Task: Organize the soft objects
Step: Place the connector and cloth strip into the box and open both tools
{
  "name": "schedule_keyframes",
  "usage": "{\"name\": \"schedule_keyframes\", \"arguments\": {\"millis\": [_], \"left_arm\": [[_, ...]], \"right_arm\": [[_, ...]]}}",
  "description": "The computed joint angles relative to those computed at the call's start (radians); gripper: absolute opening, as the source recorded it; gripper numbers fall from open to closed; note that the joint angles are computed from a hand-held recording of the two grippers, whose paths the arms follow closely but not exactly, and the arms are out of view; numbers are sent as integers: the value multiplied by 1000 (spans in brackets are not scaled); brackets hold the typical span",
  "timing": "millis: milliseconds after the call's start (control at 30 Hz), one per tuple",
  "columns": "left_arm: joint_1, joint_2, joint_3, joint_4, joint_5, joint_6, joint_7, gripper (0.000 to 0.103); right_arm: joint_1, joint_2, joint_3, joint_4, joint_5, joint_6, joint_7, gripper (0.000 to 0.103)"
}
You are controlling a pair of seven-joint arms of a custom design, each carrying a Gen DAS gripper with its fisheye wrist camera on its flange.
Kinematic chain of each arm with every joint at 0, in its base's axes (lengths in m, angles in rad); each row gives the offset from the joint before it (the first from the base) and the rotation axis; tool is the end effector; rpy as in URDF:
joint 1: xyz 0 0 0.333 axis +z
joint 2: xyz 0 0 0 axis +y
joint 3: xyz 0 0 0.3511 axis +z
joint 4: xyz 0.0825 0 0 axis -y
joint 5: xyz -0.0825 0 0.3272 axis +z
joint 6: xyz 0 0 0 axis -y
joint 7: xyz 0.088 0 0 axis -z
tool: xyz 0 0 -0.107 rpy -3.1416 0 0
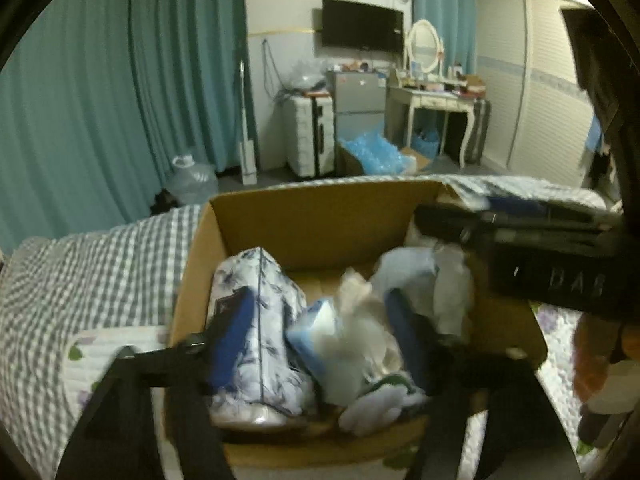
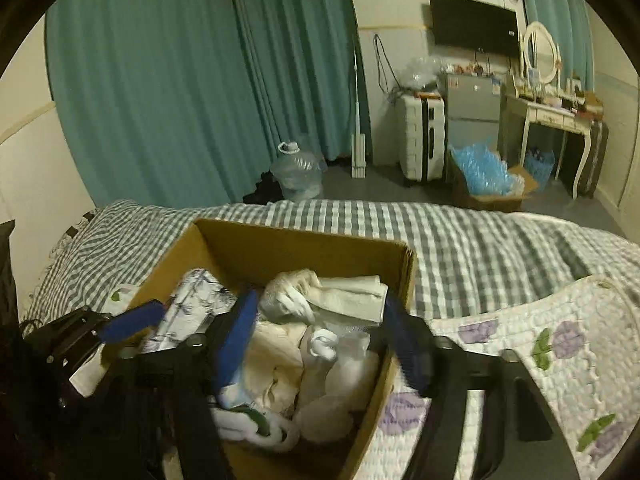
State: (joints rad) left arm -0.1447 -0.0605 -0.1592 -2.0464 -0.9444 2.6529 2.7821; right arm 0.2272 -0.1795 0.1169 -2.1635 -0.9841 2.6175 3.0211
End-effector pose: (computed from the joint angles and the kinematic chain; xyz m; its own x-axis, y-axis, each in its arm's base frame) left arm 0.5067 -0.1380 0.5918 -0.7224 -0.6914 -0.0134 -0.4156 0.4495 -0.7907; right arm 0.4457 0.1846 0.5929 -0.3074 -0.9430 -0.1276 -0.5371 0.2826 -0.7947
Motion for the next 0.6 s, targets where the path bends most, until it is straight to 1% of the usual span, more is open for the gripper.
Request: {"name": "schedule_keyframes", "arguments": {"millis": [33, 100, 167, 233, 300, 367, 433, 500, 533, 567, 600], "left_arm": [[-3, 0, 0, -2, -26, 10, 18, 79], [-5, -7, 2, -7, -61, 22, 51, 80], [-3, -21, 4, -17, -57, 31, 51, 80], [-3, -43, 6, -30, -59, 54, 54, 80], [-1, -74, 16, -42, -55, 50, 55, 80], [3, -128, 34, -56, -54, 31, 61, 80], [0, -165, 47, -59, -65, 35, 68, 80], [-2, -231, 77, -66, -89, 8, 80, 80], [-4, -255, 93, -69, -102, -7, 89, 81], [-5, -294, 115, -69, -119, -30, 99, 85], [-4, -322, 129, -66, -128, -41, 100, 92]], "right_arm": [[-2, 5, 1, 1, -9, 1, 7, 86], [-3, 8, 3, 0, -23, -8, 18, 87], [2, -1, 5, -3, -17, -20, 25, 87], [8, -21, 16, 1, -11, -60, 30, 88], [21, -55, 42, 13, -10, -139, 23, 91], [37, -81, 63, 32, -1, -206, 4, 91], [57, -112, 95, 69, 9, -294, -26, 91], [75, -139, 135, 116, 7, -391, -50, 94], [85, -151, 161, 146, 2, -447, -62, 95], [95, -161, 190, 180, -6, -505, -75, 96], [105, -166, 210, 208, -12, -548, -89, 97]]}}
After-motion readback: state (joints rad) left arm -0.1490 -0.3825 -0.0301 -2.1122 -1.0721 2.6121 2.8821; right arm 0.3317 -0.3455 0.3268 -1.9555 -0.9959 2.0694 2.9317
